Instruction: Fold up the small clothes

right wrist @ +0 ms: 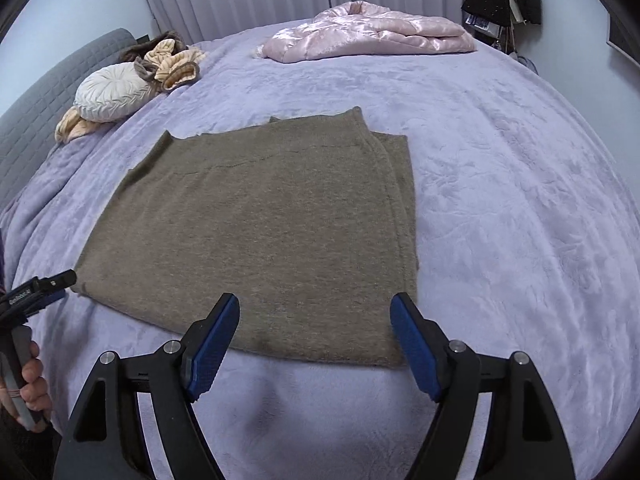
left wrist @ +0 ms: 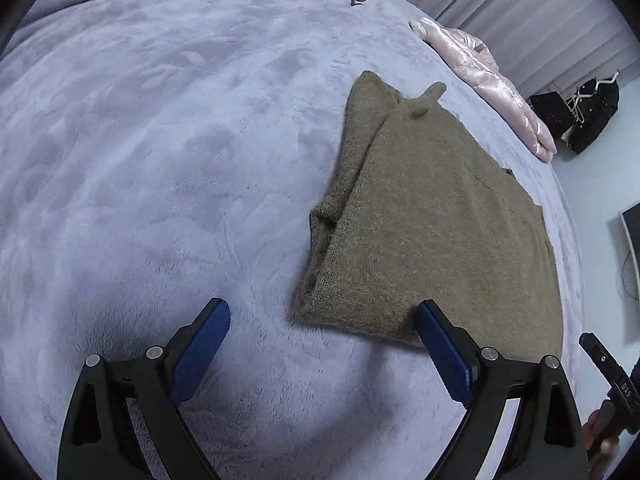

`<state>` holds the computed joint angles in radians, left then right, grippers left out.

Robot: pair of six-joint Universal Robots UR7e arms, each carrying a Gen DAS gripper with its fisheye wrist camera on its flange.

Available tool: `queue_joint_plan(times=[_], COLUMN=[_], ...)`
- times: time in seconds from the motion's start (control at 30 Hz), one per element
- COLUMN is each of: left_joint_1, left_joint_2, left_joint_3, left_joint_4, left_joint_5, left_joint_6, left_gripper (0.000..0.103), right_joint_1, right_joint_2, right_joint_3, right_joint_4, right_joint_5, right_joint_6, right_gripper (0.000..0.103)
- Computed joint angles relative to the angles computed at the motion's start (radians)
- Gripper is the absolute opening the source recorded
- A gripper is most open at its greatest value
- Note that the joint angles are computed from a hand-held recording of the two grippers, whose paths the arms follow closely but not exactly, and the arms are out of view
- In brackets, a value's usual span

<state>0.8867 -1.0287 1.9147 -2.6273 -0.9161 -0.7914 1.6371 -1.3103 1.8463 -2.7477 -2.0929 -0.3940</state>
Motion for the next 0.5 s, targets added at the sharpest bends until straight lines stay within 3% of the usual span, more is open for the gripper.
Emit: queue_joint_plan(times=[0.23, 0.27, 0.5], left_joint_1=[0.039, 0.044, 0.081], left_joint_2=[0.051, 0.054, 0.094], left_joint_3=[-0.048, -0.046, -0.086], left_joint_4=[-0.065, -0.088, -0.193], left_joint_5=[-0.107, -0.118, -0.197], left_joint_6=[0.083, 0.093, 0.15], left_gripper=[0.094, 0.099, 0.102], right_joint_1=[0.098, 0.112, 0.17], right_joint_2=[0.122, 0.148, 0.404], right_joint_3=[-0.143, -0.174, -0.506], right_joint_4=[0.104, 0.123, 0.389], right_joint_5=[-0.013, -0.017, -0.005], right_joint_6=[0.003, 0.007, 0.097], right_gripper=[0.081, 0.081, 0.081])
